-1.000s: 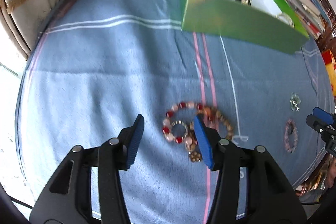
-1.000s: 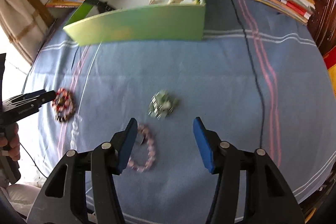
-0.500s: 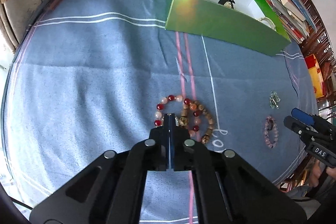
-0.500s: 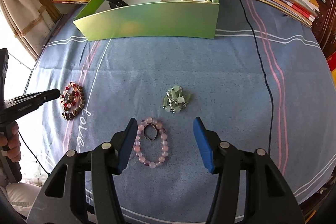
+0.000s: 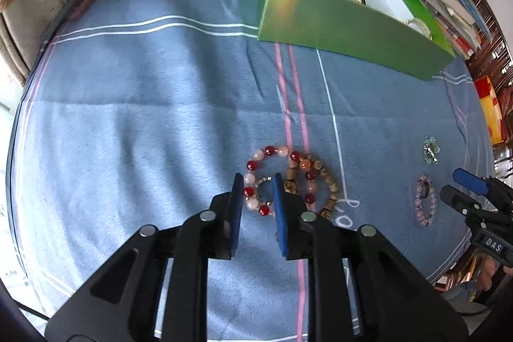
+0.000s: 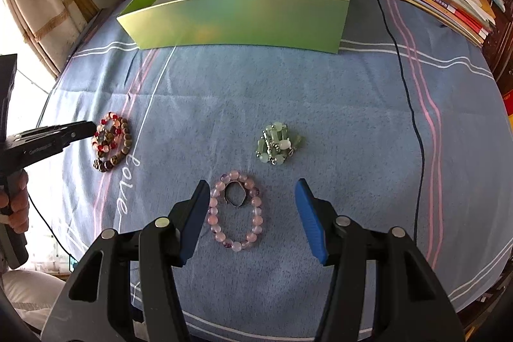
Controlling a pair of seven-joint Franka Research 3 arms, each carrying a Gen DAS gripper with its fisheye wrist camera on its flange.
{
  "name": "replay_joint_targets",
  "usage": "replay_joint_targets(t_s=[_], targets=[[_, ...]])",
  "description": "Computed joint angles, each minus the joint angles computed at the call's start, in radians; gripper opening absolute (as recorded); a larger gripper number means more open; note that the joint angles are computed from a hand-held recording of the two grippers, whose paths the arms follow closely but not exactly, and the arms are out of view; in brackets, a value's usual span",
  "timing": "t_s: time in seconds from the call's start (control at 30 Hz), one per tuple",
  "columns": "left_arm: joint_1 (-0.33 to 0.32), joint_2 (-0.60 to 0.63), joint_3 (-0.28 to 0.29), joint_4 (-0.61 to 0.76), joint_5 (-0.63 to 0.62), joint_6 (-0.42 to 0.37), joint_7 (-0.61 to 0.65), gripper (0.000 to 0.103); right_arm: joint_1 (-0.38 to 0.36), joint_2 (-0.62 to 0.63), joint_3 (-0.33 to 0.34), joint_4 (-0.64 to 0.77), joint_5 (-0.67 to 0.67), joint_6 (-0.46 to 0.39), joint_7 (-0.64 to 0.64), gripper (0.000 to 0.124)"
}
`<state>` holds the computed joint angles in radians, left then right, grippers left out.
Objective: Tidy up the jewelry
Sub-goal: 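Grasp the red beaded bracelet with the left tool while the right tool grasps the pink bracelet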
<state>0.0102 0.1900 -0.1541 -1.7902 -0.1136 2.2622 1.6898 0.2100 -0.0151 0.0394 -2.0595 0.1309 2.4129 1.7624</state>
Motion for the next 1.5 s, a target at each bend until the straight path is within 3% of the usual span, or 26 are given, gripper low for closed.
replay_joint_targets(t_s=[0.17,0.23,0.47,0.7,0.83,1.03,1.13,1.2,1.33,1.5], targets=[[-0.011,0.035,-0.004,0.033,0.021,-0.024,-0.023,0.017,-0.001,-0.004,-0.001,-0.011,0.011,-0.014,-0.009,0.052],[-0.007,0.043,-0.007,0.041,0.009,-0.038,-0.024,0.012,-0.001,0.003,-0.001,-0.006,0.01,-0.023,-0.008,0.045],[-0.001,0.036,-0.013,0.035,-0.021,-0.051,-0.004,0.012,0.009,0.033,0.002,0.013,-0.006,-0.061,-0.03,0.008],[0.005,0.047,-0.003,0.05,-0.008,-0.042,-0.038,0.015,0.005,0.003,-0.002,-0.017,0.013,-0.019,-0.037,0.008],[-0.001,0.067,-0.011,0.081,-0.002,-0.034,-0.042,0.023,0.0,-0.005,-0.003,-0.019,0.006,-0.013,-0.02,0.008],[-0.034,0.111,-0.012,0.13,0.095,-0.053,-0.061,0.024,-0.007,0.007,-0.006,-0.014,-0.009,-0.024,0.017,0.008],[-0.045,0.121,-0.006,0.141,0.13,-0.047,-0.106,0.008,-0.013,0.005,-0.011,-0.018,-0.013,-0.034,0.041,0.008],[-0.047,0.128,0.001,0.153,0.142,-0.054,-0.157,0.008,-0.015,0.006,-0.01,-0.02,-0.027,-0.03,0.064,0.019],[-0.034,0.116,0.001,0.141,0.147,-0.059,-0.181,0.009,-0.018,-0.006,-0.011,-0.038,-0.021,-0.024,0.063,0.021],[-0.028,0.077,-0.004,0.08,0.152,-0.025,-0.164,0.018,-0.011,0.007,-0.005,-0.031,-0.003,-0.032,0.026,0.021]])
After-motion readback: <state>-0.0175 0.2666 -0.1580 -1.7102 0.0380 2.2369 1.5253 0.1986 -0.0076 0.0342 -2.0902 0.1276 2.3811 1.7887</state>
